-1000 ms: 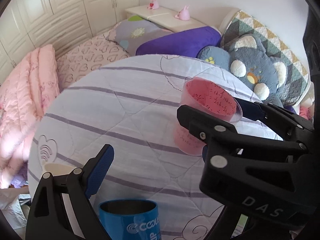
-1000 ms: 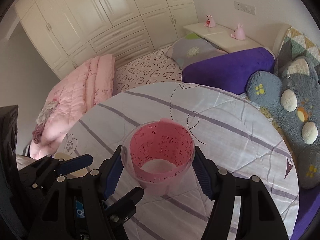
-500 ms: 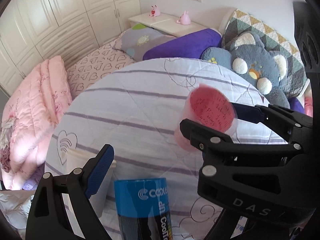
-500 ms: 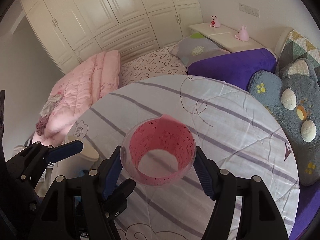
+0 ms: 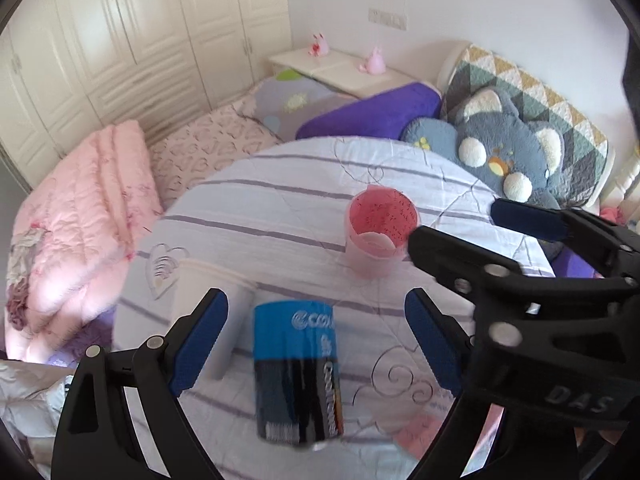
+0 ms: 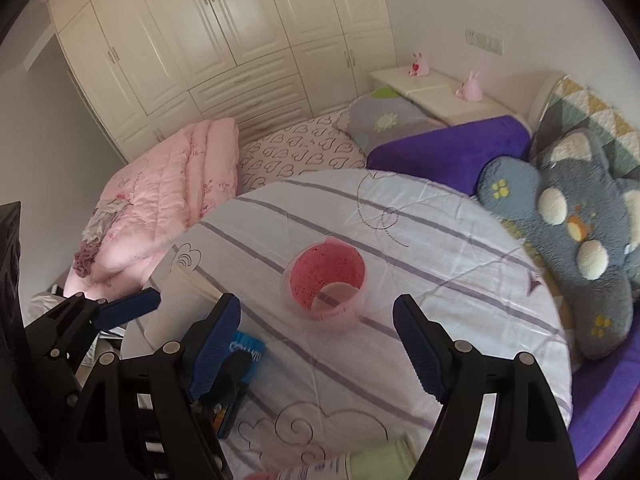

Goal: Flip cup upright

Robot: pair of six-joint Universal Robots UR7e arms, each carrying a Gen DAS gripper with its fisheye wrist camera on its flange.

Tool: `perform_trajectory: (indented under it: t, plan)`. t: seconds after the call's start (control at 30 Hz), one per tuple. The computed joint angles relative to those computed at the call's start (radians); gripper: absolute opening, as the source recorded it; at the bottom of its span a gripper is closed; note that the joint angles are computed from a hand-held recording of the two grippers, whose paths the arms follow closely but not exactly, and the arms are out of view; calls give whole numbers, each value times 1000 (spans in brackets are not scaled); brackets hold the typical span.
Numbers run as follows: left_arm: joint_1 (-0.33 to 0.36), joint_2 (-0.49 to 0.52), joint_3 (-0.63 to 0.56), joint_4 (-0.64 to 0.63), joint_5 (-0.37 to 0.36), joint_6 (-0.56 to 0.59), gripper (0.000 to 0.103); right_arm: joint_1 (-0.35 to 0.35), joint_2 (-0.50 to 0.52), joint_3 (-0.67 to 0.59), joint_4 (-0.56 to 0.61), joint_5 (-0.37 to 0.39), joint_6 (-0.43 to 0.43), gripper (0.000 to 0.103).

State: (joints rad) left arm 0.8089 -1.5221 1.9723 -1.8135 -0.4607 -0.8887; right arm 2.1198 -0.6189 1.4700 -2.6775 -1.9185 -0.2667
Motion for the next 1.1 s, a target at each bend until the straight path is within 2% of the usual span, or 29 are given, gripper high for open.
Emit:
perform_trajectory:
  t: [0.13,0.27,0.37,0.63,0.77,0.83,1.1]
  plan:
    - [-71,-53,20,146,17,-123,93,38,-59,73,-44,-51,3,81]
    - [-155,-110,30,373,33,-320,93,76,-121,155,-76,-100,15,81]
    - [-209,-139,34,497,28,-433,95,100,-162,206,-75,-118,43,82]
    - [-330,-172,49,735,4,-648,95,138,-243,327,-125,-157,118,83]
    - [-369,-191,68,766,-4,-684,98,155,-272,374,-147,-184,164,83]
    - [-386,-199,75,781,-10,-697,101,159,-286,391,-146,-181,186,83]
    - [-444,-221,97,836,-31,-755,102,189,-312,441,-162,-176,235,83]
